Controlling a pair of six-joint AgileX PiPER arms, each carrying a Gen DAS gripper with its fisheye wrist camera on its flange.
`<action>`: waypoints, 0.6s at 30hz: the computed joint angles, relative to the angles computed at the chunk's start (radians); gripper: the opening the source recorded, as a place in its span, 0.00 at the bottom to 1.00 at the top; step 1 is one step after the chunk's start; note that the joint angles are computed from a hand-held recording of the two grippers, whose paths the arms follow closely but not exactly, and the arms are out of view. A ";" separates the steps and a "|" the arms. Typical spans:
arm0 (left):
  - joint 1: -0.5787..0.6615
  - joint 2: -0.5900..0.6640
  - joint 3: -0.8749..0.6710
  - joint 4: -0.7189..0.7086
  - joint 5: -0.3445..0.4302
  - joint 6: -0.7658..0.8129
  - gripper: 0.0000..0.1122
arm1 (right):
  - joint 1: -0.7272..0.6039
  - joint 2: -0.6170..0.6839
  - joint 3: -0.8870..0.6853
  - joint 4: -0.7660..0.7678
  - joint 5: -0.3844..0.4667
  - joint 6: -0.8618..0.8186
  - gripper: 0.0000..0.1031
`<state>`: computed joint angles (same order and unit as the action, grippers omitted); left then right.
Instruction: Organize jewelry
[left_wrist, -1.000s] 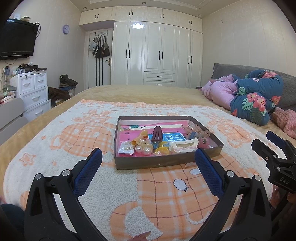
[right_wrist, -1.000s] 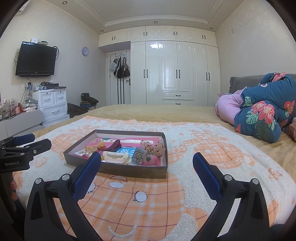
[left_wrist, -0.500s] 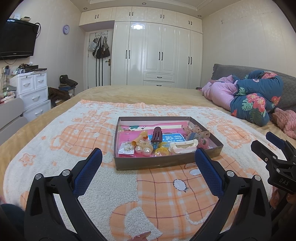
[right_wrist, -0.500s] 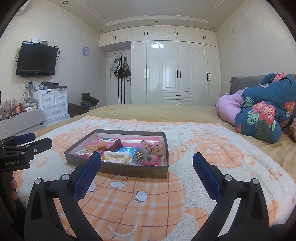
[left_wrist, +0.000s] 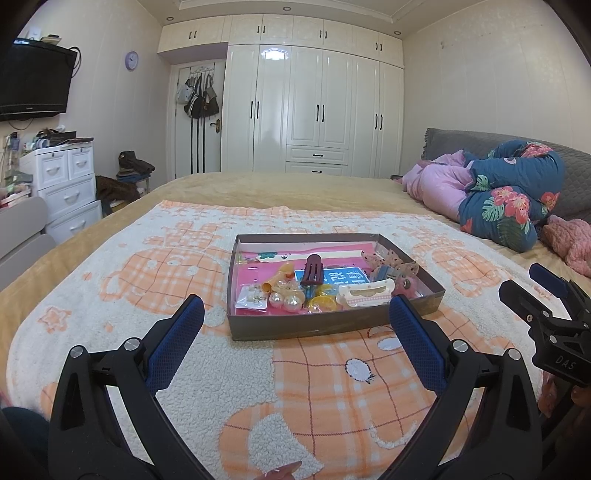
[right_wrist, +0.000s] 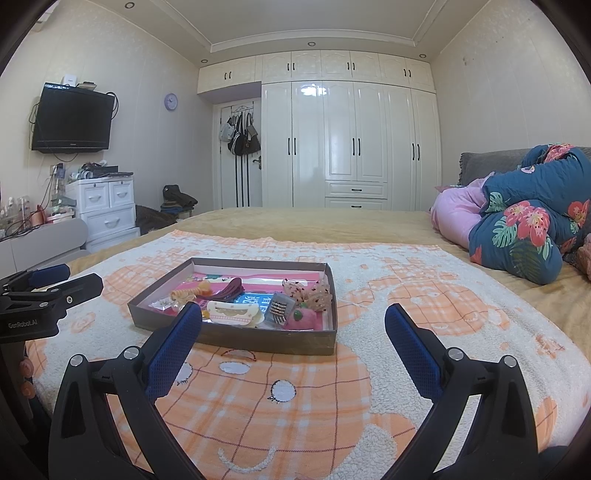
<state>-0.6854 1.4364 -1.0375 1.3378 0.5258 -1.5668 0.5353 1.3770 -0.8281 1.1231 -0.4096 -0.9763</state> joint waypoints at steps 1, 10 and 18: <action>0.001 0.003 -0.004 -0.001 -0.001 0.002 0.82 | -0.001 0.000 0.000 0.000 0.002 0.000 0.94; 0.002 0.001 0.000 0.004 -0.003 -0.004 0.82 | 0.000 -0.002 0.001 0.004 0.004 -0.004 0.94; 0.001 0.000 0.003 0.008 -0.002 -0.009 0.82 | -0.001 0.000 -0.001 0.002 0.005 -0.002 0.94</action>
